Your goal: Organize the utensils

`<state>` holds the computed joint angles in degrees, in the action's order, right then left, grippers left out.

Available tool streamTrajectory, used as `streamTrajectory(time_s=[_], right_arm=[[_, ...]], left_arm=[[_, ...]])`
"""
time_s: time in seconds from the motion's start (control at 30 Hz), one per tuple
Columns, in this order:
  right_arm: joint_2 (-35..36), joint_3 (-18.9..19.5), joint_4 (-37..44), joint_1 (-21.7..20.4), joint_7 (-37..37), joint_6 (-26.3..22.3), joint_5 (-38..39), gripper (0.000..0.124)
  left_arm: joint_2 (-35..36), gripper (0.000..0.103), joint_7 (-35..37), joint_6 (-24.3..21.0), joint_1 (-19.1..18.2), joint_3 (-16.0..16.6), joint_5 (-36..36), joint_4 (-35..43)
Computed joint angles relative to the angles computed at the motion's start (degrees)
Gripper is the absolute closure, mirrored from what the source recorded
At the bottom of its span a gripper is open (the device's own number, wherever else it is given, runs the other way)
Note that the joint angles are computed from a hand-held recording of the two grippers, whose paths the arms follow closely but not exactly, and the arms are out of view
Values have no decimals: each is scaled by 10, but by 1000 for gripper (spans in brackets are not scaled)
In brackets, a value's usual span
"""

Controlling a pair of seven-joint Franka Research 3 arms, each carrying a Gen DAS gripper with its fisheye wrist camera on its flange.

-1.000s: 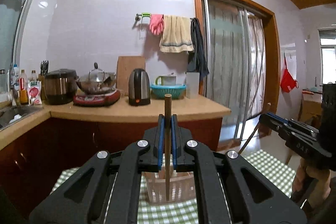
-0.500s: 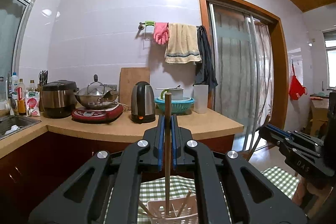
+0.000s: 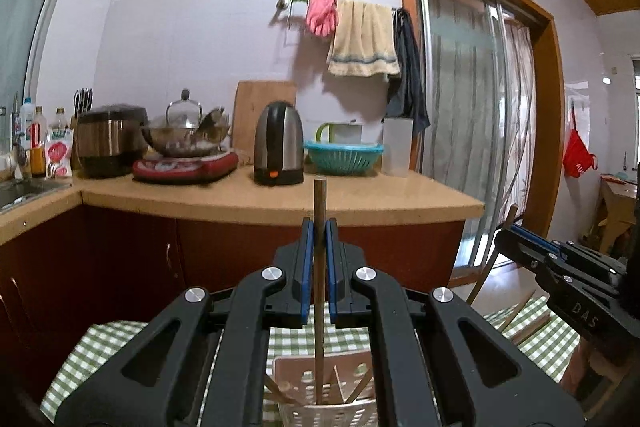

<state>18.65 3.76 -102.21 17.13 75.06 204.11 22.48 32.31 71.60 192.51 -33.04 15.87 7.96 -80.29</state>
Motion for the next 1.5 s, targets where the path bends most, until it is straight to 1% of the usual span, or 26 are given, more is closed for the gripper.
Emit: streamTrajectory(time_s=[0.1,0.13,0.17,0.2,0.27,0.33,0.4,0.43,0.5,0.57,0.7,0.77,0.93,1.0,1.03,1.2,1.37,1.5], right_arm=[[6,-5,1,5,-2,-7,12,117],[6,-1,-2,1,3,-10,11,117],[6,1,-3,-1,8,-12,9,113],[7,-1,-1,-1,9,-16,11,107],[5,-5,-7,4,9,-14,17,99],[3,-10,-7,11,4,-13,24,92],[2,-12,-9,16,1,-7,31,84],[1,-12,-9,18,-1,-4,33,82],[0,-14,-9,22,-7,0,39,75],[-5,-14,-13,25,-13,4,44,70],[-14,-16,-21,32,-26,12,59,64],[-20,-19,-26,38,-38,15,71,63],[-37,-18,-41,47,-63,23,100,61],[-44,-23,-45,60,-87,27,128,60],[-48,-21,-49,60,-90,29,133,59],[-66,-15,-70,70,-124,37,175,57],[-88,-5,-97,80,-158,50,225,54],[-104,4,-114,92,-209,66,286,51]], left_arm=[[6,96,-3,-12,4,-4,2,1],[8,95,-8,-12,-2,6,1,0],[9,92,-10,-13,0,3,4,-1],[8,90,-12,-17,4,-1,9,-2],[7,77,-20,-17,-3,10,12,-6],[4,71,-27,-14,-6,14,15,-12],[2,61,-30,-10,-18,30,14,-17],[0,54,-30,-6,-24,37,12,-22],[-3,51,-26,-1,-31,43,7,-27],[-9,42,-20,4,-41,53,0,-37],[-21,39,0,11,-51,58,-20,-56],[-29,36,15,19,-67,72,-35,-70],[-46,35,63,36,-127,125,-91,-109],[-59,35,82,44,-147,138,-112,-131],[-63,35,93,47,-159,146,-124,-141],[-95,31,158,69,-229,196,-196,-205],[-132,31,225,84,-283,220,-268,-265],[-162,29,293,102,-327,238,-337,-309]])
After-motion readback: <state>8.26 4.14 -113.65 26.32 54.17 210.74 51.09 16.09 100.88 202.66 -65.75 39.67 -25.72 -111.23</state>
